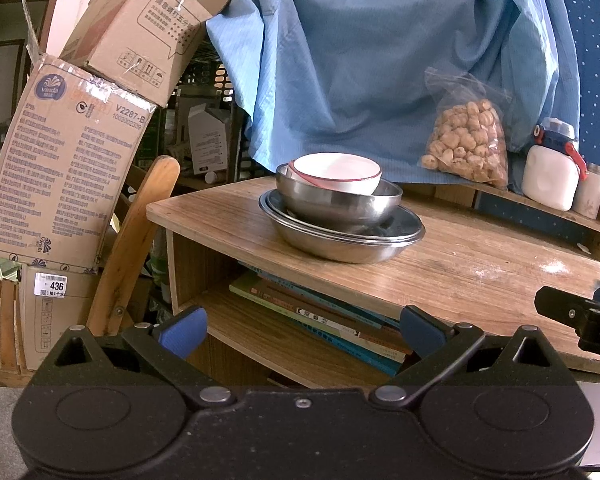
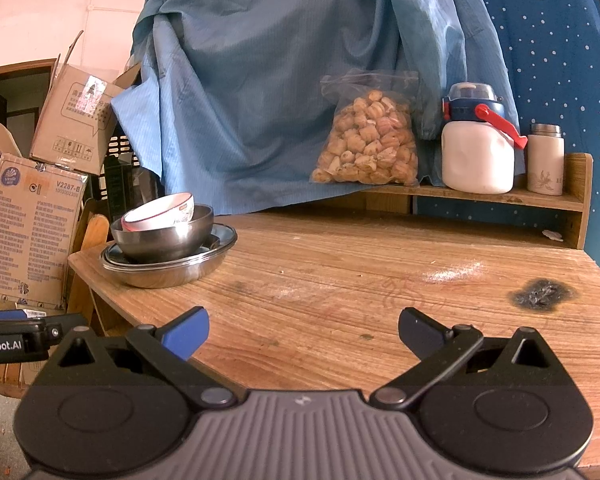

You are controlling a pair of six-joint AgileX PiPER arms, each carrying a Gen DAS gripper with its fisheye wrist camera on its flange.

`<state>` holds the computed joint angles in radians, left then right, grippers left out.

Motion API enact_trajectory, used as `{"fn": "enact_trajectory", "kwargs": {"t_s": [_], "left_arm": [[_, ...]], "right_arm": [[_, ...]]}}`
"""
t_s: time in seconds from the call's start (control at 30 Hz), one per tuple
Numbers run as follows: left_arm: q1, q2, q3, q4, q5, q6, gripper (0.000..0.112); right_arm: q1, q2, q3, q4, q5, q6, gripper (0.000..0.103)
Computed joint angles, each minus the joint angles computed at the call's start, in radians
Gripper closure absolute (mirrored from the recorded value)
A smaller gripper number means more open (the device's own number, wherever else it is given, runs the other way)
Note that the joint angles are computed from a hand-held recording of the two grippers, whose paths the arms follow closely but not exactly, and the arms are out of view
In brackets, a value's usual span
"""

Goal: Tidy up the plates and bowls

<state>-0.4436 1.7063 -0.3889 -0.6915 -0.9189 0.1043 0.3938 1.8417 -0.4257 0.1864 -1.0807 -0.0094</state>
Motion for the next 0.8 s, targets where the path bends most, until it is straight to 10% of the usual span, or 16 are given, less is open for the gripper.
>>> {"fn": "enact_trajectory", "kwargs": {"t_s": [0.8], "left_arm": [[0.05,0.0,-0.068,0.031,0.091,0.101,0.01]], "right_arm": [[-0.061,0.009,-0.041,-0.088,0.05,0.029,0.0]]}}
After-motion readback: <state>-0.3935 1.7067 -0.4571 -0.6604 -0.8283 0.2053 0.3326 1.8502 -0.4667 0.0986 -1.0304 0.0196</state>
